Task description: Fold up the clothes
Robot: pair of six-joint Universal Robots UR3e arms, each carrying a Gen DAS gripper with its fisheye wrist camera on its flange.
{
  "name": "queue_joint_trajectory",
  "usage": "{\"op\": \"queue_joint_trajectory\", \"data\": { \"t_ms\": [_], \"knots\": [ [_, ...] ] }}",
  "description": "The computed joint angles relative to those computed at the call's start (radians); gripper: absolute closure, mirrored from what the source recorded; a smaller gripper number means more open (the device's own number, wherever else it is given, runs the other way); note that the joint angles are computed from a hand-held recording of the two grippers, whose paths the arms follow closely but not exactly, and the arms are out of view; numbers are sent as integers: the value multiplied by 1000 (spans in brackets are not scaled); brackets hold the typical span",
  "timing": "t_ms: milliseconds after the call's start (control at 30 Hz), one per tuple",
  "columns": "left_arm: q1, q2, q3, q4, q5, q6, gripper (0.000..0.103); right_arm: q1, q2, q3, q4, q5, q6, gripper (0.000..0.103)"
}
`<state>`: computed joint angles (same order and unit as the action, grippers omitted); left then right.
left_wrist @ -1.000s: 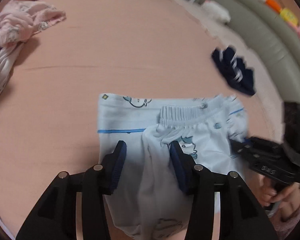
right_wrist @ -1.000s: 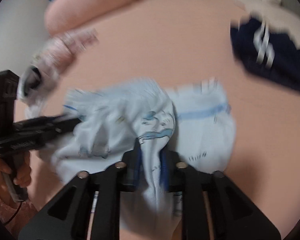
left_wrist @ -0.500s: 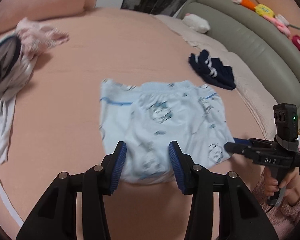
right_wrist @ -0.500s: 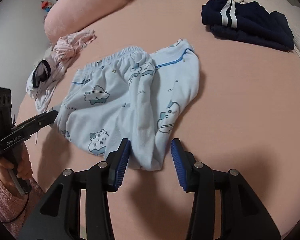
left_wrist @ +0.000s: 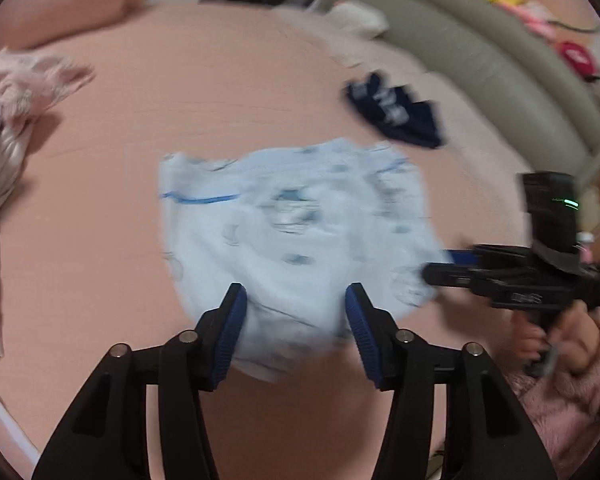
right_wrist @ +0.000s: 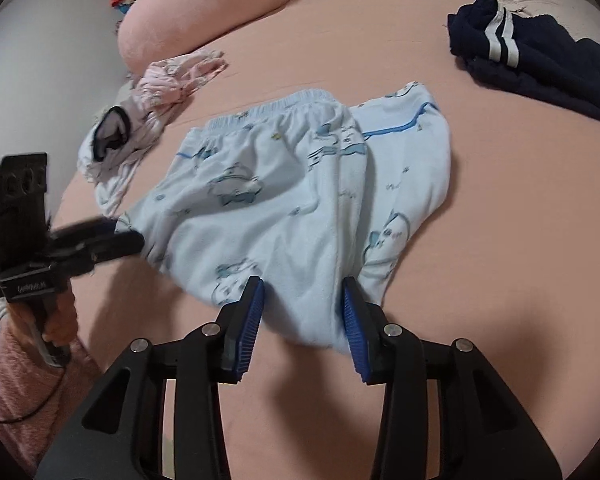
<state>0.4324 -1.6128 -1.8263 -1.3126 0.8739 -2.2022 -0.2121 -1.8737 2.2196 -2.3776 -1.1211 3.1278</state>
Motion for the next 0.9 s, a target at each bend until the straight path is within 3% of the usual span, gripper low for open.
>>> {"op": "queue_joint_trajectory", "data": {
  "t_ms": [100,200,333,467,600,700,733,767,833,900],
  "knots": [
    [-33,-80,95,-72,12,19,49,12,46,-19,-25,-6,29,63],
    [-94,-139,163,-102,121,-5,49,54,62,-66,28,-74,-18,70],
    [-51,-140,231,-272,165,103,49,28,30,-115,189,-86,-97,83],
    [-10,-118,268,-347,254,189,50,18,9,-171,308,-121,-158,84],
    [29,-99,254,-357,194,200,50,43,-4,-225,353,-172,-176,80],
    [42,-81,224,-335,151,190,50,2,-50,-186,324,-87,-171,75],
    [20,-73,186,-279,148,158,60,2,-40,-171,309,-74,-160,71],
    [5,-72,165,-246,141,130,79,8,-20,-158,289,-72,-146,71],
    [17,-66,126,-227,104,96,87,7,-2,-132,265,-60,-127,72],
    [39,-59,100,-233,73,78,93,-19,-32,-105,268,-37,-126,79]
  ]
}}
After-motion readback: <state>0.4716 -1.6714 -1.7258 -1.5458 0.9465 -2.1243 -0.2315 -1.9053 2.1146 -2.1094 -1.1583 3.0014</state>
